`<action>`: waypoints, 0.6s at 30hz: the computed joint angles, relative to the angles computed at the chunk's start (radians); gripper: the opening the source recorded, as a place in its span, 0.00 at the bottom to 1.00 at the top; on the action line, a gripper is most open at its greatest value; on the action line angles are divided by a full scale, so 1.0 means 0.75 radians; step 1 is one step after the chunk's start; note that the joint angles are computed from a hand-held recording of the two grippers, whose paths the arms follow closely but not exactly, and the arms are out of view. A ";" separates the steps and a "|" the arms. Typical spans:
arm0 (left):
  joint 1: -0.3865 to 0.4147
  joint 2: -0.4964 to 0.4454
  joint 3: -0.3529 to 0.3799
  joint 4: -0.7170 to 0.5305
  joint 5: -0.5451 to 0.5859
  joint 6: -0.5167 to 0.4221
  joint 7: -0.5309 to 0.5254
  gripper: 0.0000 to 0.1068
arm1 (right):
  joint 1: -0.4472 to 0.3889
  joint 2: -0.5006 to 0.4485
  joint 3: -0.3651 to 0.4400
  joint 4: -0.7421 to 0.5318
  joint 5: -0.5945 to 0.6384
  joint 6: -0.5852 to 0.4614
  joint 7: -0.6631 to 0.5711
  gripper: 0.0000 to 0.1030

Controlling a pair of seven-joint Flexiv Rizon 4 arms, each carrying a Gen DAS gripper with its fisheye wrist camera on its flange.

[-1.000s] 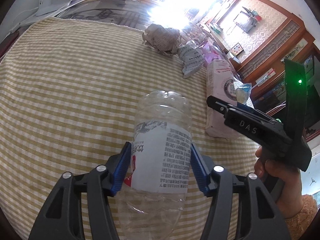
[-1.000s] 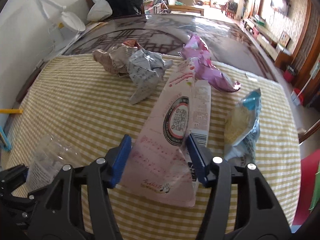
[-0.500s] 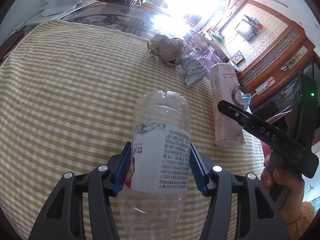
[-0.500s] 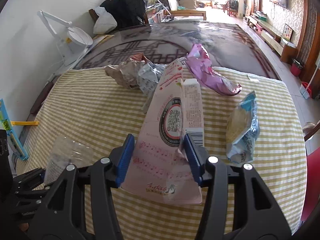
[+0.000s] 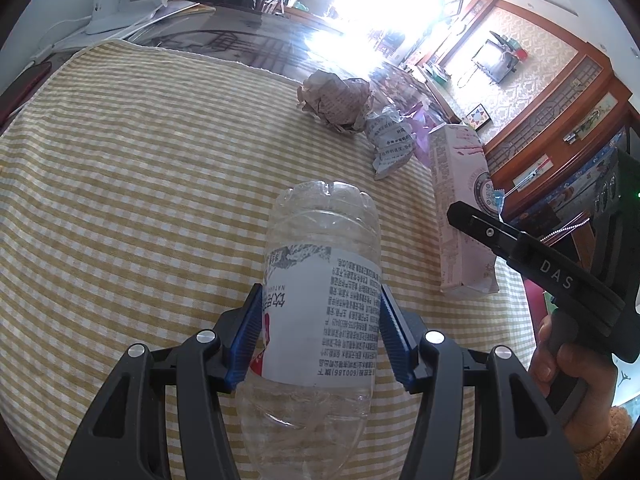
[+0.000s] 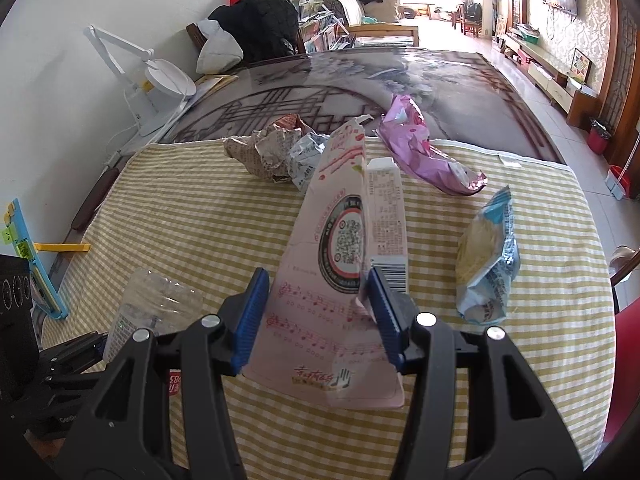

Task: Collect trash
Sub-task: 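Carry bottle and pink bag to the red bin and release both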

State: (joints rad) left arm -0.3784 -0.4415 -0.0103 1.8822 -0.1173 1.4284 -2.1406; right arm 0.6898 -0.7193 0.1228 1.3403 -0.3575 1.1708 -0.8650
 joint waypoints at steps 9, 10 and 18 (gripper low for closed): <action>-0.019 0.005 0.029 0.002 0.026 0.020 -0.034 0.50 | -0.004 0.016 0.001 0.019 0.003 0.024 0.003 0.49; -0.018 0.006 0.027 0.002 0.026 0.019 -0.034 0.50 | -0.004 0.018 0.002 0.021 0.003 0.027 0.002 0.49; -0.032 0.005 0.046 -0.003 0.045 0.012 -0.058 0.50 | -0.004 0.042 -0.006 0.056 -0.006 0.061 0.004 0.49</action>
